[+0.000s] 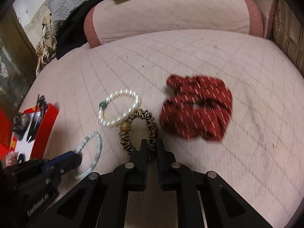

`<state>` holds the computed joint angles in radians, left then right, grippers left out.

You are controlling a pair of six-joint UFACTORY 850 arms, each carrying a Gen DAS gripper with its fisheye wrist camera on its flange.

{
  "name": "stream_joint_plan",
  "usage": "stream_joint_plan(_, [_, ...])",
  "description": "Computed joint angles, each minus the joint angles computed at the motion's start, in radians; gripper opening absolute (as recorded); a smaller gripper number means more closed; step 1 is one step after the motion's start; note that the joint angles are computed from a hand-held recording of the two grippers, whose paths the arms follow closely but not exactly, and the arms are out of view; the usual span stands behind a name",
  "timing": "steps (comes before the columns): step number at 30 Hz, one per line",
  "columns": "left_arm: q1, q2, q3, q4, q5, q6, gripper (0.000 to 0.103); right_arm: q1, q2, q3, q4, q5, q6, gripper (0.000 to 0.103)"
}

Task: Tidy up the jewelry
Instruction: 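Grasp the pale green bead bracelet with the left gripper while the right grasps the leopard-print bracelet, then carry both bracelets into the red-rimmed tray and open both grippers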

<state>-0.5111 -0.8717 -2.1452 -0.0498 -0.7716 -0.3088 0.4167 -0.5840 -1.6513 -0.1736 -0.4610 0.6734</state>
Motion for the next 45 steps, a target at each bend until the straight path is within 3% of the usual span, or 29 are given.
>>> stream_joint_plan(7, [0.003,0.159,0.25,-0.122,0.066,0.079,0.005,0.009,0.189,0.252,0.078,0.045,-0.04,0.009])
stream_joint_plan(11, [-0.008,0.219,0.351,-0.132,0.118,0.109,0.005,0.026,0.235,0.311,0.026,0.05,0.005,0.009])
stream_joint_plan(19, [0.004,0.186,0.303,-0.168,0.096,0.068,0.005,0.063,0.179,0.244,-0.182,-0.006,0.16,0.013])
stream_joint_plan(23, [-0.023,0.18,0.292,-0.048,0.099,-0.021,0.005,0.079,0.163,0.227,-0.275,-0.028,0.227,0.013])
stream_joint_plan(27, [-0.034,0.188,0.291,-0.007,0.089,-0.03,0.005,0.073,0.178,0.235,-0.231,-0.013,0.203,0.008])
stream_joint_plan(38, [-0.01,0.365,0.432,-0.045,0.193,-0.012,0.005,0.109,0.27,0.263,-0.313,0.026,0.289,0.008])
stream_joint_plan(45, [0.04,0.465,0.499,-0.037,0.228,-0.037,0.005,0.147,0.278,0.212,-0.276,0.033,0.229,0.008])
